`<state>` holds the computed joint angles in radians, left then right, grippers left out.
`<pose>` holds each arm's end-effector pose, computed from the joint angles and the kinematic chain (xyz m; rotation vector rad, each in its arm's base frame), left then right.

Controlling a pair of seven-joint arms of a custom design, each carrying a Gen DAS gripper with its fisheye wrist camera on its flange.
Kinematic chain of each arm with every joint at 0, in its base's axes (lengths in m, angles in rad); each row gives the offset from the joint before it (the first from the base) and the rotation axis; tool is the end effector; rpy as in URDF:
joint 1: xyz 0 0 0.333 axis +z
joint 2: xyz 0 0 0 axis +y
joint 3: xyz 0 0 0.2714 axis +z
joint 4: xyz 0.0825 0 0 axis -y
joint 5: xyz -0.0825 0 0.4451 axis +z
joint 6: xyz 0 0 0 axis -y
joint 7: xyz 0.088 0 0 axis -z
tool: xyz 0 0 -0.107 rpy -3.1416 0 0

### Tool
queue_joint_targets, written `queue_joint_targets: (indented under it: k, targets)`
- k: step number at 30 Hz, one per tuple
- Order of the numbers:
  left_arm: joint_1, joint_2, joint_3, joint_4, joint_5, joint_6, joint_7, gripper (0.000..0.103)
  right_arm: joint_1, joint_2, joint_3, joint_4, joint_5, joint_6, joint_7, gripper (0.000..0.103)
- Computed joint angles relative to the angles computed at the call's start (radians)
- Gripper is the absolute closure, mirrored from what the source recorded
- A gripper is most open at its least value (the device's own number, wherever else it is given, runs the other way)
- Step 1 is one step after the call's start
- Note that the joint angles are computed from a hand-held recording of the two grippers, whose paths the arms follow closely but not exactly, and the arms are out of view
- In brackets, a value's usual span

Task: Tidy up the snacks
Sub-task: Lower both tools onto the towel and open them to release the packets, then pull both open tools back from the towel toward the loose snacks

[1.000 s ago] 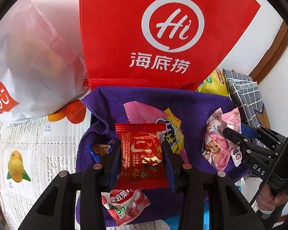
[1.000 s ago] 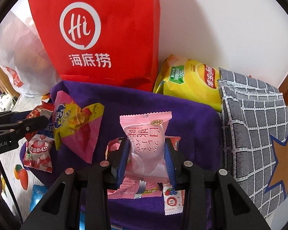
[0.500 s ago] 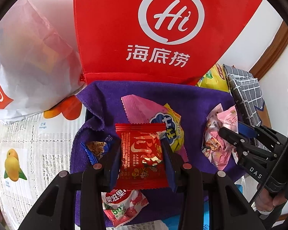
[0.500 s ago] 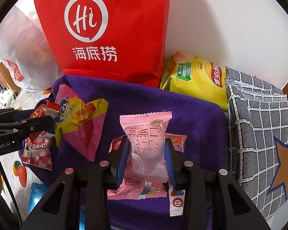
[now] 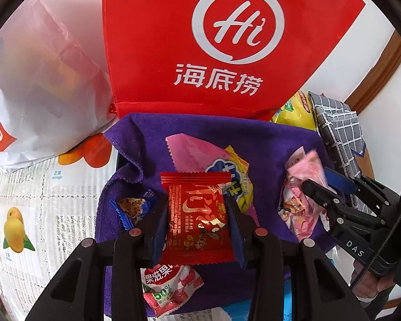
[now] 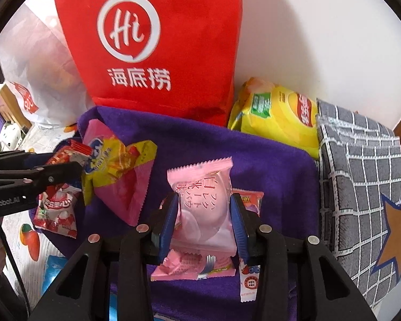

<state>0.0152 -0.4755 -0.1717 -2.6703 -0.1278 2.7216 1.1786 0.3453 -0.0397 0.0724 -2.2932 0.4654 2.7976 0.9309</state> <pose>0.4841 -0.0651 0.3678 -2.2932 1.6276 -0.6569 0.5538 0.2228 0.3408 -2.3194 1.1330 -0.3296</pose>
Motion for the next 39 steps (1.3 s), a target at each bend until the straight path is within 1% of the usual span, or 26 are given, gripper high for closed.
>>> queue_joint_targets:
  k: [1,3,4,5,6,7,8,9,12,14,17,20,22,25,31,34,37,39]
  targets:
    - [-0.002,-0.004,0.002,-0.001,-0.001,-0.002,0.002,0.063,0.001,-0.005,0.001,-0.004,0.008,0.005,-0.005,0.056]
    - [-0.005,-0.019,0.004,-0.006,-0.004,-0.009,0.006,0.061,0.009,-0.023,-0.002,-0.014,0.049,0.012,-0.034,0.053]
    - [-0.012,-0.029,0.012,-0.01,-0.013,-0.01,0.015,0.055,0.014,-0.033,-0.005,-0.019,0.068,0.012,-0.05,0.05]
    - [-0.019,-0.042,0.018,-0.017,-0.024,-0.009,0.023,0.051,0.018,-0.041,-0.008,-0.024,0.077,0.012,-0.055,0.046]
    - [-0.022,-0.058,0.02,-0.025,-0.03,-0.005,0.027,0.044,0.023,-0.052,-0.011,-0.03,0.088,0.016,-0.063,0.044]
    - [-0.018,-0.075,0.014,-0.033,-0.029,-0.004,0.024,0.04,0.031,-0.068,-0.016,-0.04,0.108,0.025,-0.076,0.042]
    - [-0.013,-0.088,0.006,-0.037,-0.024,-0.006,0.019,0.039,0.037,-0.077,-0.021,-0.046,0.113,0.03,-0.079,0.038]
    - [-0.008,-0.108,-0.003,-0.044,-0.016,-0.009,0.012,0.039,0.041,-0.094,-0.023,-0.059,0.109,0.039,-0.071,0.036]
    - [-0.016,-0.158,0.001,-0.065,-0.022,-0.015,0.018,0.038,0.06,-0.141,-0.041,-0.09,0.106,0.061,-0.046,0.034]
    - [-0.015,-0.186,-0.005,-0.074,-0.02,-0.018,0.016,0.038,0.077,-0.17,-0.062,-0.109,0.11,0.06,-0.036,0.033]
    - [-0.009,-0.232,-0.022,-0.087,-0.01,-0.032,-0.004,0.038,0.085,-0.236,-0.078,-0.16,0.066,0.059,0.012,0.033]
    - [-0.003,-0.265,-0.041,-0.094,0.008,-0.038,-0.026,0.038,0.107,-0.302,-0.106,-0.216,0.036,0.067,0.044,0.033]
    - [0.004,-0.293,-0.063,-0.099,0.027,-0.046,-0.051,0.038,0.117,-0.358,-0.122,-0.26,0.004,0.065,0.066,0.033]
    - [-0.005,-0.33,-0.076,-0.106,0.043,-0.052,-0.074,0.038,0.121,-0.458,-0.142,-0.339,-0.049,0.063,0.112,0.033]
    - [-0.044,-0.427,-0.104,-0.14,0.065,-0.089,-0.119,0.038,0.12,-0.644,-0.182,-0.477,-0.137,0.041,0.187,0.033]
    - [-0.064,-0.488,-0.127,-0.161,0.083,-0.128,-0.151,0.038,0.121,-0.731,-0.204,-0.542,-0.179,0.017,0.21,0.033]
    - [-0.099,-0.542,-0.132,-0.179,0.085,-0.185,-0.179,0.038,0.113,-0.811,-0.218,-0.602,-0.221,-0.01,0.242,0.033]
    - [-0.134,-0.577,-0.126,-0.199,0.079,-0.204,-0.186,0.038,0.11,-0.866,-0.233,-0.642,-0.243,-0.03,0.255,0.033]
